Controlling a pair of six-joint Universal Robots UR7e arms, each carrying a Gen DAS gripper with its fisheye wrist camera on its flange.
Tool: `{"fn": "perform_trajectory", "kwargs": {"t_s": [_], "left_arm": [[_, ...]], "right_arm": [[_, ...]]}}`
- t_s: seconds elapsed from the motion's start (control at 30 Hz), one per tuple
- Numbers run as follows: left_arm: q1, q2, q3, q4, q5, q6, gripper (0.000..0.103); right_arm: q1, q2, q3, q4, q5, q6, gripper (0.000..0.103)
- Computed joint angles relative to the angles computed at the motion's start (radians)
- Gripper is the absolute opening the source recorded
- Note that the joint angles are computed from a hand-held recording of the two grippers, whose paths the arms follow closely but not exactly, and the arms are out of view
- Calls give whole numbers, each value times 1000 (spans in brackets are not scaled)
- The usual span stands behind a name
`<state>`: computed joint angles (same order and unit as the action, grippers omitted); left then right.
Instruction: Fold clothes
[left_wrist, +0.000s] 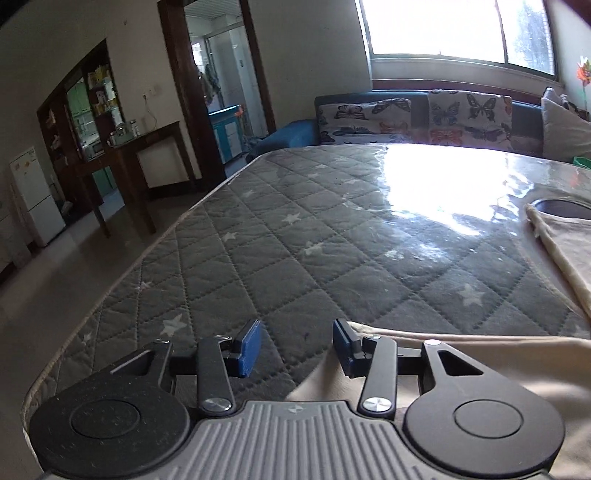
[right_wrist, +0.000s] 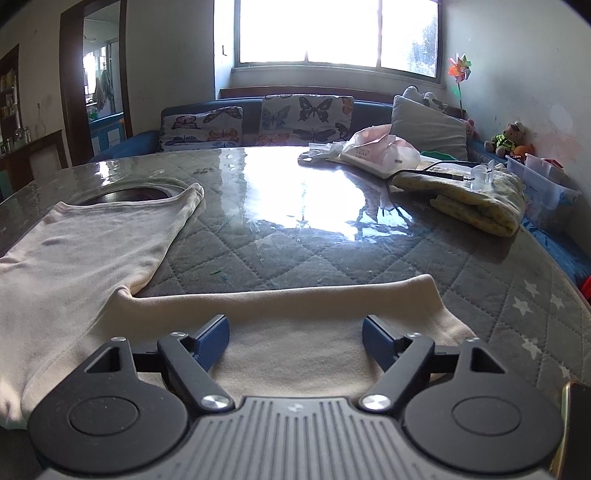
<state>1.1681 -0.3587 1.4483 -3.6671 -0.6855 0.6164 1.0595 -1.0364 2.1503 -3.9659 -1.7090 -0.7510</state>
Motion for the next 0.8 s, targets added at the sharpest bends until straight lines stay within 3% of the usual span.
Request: {"fn": "perform_trajectory", "kwargs": {"t_s": [0.07, 0.17, 0.33, 0.47, 0.57, 0.7, 0.8], "left_arm": [[5, 12, -37, 19, 38, -13, 47], [14, -11, -31, 51, 21, -87, 46], [19, -114, 131, 20, -187, -114, 46], [10, -127, 168, 38, -237, -40, 45], [13, -131, 166, 96, -257, -59, 32], [18, -117, 142, 139, -245, -85, 29], [26, -112, 131, 149, -260, -109, 13]], "right_arm": [[-1, 0, 1, 1, 2, 3, 83], [-1, 0, 0, 0, 1, 2, 84], [-2, -1, 1, 1, 2, 4, 85], [-3, -1, 1, 1, 3, 4, 85], [-3, 1, 1, 0, 3, 4, 85], [-2, 2, 0, -2, 2, 3, 85], [-2, 2, 0, -1, 2, 3, 85]]}}
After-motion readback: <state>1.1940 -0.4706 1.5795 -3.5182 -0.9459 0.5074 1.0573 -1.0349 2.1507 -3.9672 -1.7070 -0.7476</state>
